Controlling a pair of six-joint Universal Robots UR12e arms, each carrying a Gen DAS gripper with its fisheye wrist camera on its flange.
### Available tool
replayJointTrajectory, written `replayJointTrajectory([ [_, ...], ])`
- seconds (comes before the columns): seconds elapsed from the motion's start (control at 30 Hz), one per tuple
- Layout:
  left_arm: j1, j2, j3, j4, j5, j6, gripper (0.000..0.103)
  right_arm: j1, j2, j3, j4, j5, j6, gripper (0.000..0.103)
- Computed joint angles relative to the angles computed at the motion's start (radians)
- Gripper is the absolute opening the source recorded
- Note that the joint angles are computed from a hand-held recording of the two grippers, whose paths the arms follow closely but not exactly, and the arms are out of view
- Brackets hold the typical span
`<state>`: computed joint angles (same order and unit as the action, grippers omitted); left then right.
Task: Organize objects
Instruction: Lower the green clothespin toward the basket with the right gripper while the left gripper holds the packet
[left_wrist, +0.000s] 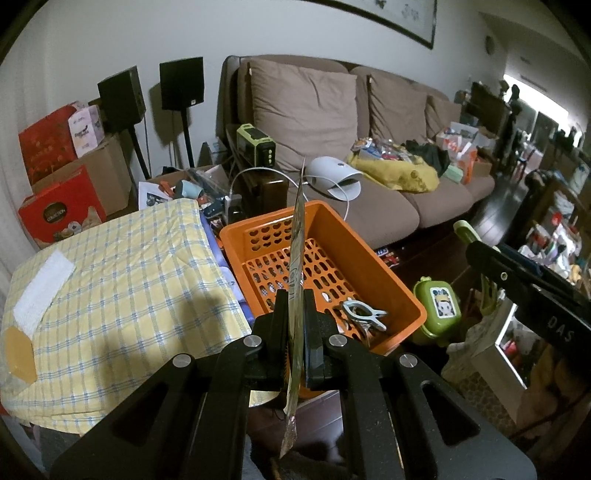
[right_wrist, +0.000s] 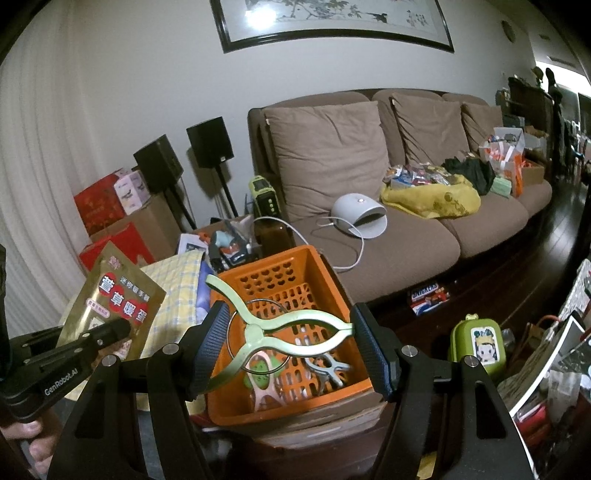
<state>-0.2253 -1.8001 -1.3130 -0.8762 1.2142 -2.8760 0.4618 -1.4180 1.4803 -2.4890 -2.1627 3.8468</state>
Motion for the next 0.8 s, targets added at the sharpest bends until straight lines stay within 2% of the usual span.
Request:
replayJointTrajectory([
  [0.8,-0.010,-0.012,0.005,0.004,0.010,-0.030,0.006,-0.023,-0.005,0.018,0.027,0.042,0.029,0.069],
])
